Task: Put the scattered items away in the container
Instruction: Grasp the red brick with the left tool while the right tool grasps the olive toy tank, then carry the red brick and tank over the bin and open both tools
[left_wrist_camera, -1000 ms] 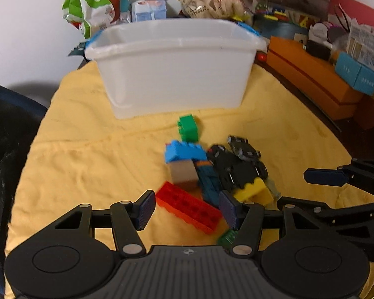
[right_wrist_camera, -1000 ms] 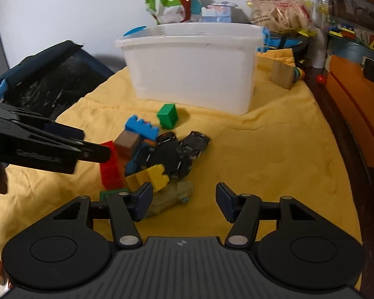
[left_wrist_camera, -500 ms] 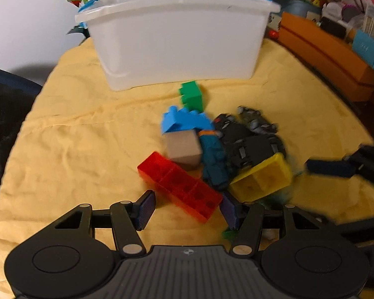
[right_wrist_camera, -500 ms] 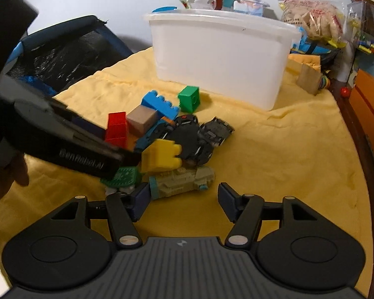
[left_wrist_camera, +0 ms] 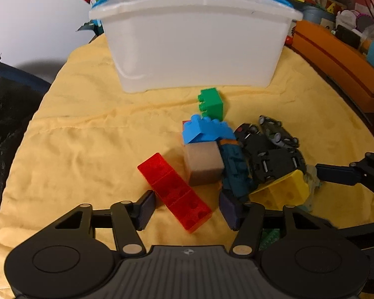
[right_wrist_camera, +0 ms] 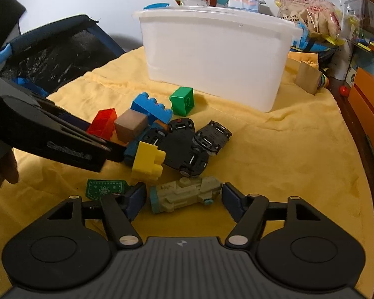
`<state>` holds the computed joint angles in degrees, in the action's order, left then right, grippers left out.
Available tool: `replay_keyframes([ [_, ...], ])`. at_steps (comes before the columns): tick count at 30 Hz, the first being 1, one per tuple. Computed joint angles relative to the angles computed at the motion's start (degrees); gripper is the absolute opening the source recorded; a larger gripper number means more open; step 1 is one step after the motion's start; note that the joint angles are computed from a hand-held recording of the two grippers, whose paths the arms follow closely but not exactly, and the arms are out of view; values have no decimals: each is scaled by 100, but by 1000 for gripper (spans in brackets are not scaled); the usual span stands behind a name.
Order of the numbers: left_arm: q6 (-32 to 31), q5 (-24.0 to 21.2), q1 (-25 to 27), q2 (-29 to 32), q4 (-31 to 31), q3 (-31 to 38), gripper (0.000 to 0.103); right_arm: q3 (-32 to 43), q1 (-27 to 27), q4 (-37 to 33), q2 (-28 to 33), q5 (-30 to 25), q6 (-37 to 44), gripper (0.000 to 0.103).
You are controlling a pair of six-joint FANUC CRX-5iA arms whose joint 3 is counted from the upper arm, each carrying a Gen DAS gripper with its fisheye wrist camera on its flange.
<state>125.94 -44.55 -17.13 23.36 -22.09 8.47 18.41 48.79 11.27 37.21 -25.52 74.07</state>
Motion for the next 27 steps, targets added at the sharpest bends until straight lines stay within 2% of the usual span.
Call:
replay_keyframes([
  [1,53,35,12,-11,-18,-23,47,22,-5,-32,2,-26,-13,65],
  [2,66,80,27,-38,-16,-62,37,49,-14,-101,1,-38,-8,65],
  [4,0,142,45,-80,3,-121,31,26,-15,-115,-23,7,-59,65],
  [12,-16,164,66,-208,-28,-195,27,-193,2,208,-121,317,-469,64],
  [27,-73,170,139,-462,-131,-96,27,-574,-64,983,-360,796,-1259,64],
])
